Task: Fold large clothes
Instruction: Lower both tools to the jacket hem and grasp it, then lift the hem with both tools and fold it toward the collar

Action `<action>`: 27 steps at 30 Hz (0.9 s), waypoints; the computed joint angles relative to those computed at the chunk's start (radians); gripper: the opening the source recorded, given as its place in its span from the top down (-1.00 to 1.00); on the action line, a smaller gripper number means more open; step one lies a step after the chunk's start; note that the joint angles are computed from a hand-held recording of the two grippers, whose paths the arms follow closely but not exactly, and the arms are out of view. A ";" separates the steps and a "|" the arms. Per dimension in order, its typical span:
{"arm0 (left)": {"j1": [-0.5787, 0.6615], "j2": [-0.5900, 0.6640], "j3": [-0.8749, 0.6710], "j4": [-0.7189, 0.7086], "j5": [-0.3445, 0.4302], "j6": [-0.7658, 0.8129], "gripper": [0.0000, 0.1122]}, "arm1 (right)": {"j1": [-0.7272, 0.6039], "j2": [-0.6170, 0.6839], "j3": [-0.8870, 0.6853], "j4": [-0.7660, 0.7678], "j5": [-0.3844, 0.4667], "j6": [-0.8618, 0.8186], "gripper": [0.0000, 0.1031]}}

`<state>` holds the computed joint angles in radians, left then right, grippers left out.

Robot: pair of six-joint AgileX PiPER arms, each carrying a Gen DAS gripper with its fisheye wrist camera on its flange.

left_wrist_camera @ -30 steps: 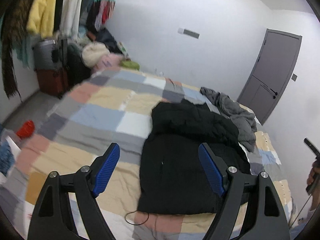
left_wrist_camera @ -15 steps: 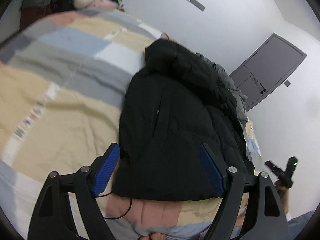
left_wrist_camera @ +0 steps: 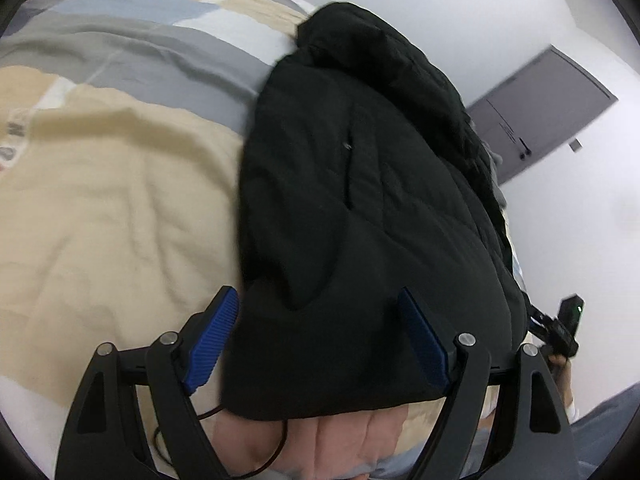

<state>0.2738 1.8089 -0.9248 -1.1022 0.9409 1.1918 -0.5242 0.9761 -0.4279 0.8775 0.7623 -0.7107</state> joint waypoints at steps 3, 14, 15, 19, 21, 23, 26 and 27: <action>-0.024 0.006 0.008 -0.015 -0.015 0.030 -0.47 | -0.029 0.068 0.013 0.089 0.007 -0.101 -0.57; -0.050 0.085 -0.013 -0.104 0.042 0.090 -0.31 | 0.020 0.177 0.019 0.213 0.087 -0.267 -0.61; -0.063 0.071 -0.004 -0.108 0.025 0.084 -0.16 | 0.022 0.171 0.019 0.218 0.101 -0.274 -0.61; -0.110 0.024 0.026 -0.112 -0.008 0.085 0.02 | 0.041 0.123 0.029 0.211 0.150 -0.285 -0.61; -0.130 0.016 0.028 -0.110 -0.034 0.065 0.17 | 0.096 0.109 0.019 0.161 0.095 -0.217 -0.39; -0.132 0.000 0.022 -0.089 -0.048 0.029 0.48 | 0.141 0.099 -0.007 0.087 0.063 -0.114 -0.04; -0.107 -0.008 -0.005 -0.062 -0.013 -0.026 0.82 | 0.111 0.087 -0.051 0.060 0.107 -0.094 0.52; -0.095 -0.014 -0.018 -0.049 0.005 -0.055 0.88 | 0.097 0.078 -0.066 0.065 0.130 -0.098 0.66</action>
<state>0.1791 1.7946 -0.9423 -1.1513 0.9457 1.1366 -0.4272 1.0542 -0.4937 0.9424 0.8919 -0.8089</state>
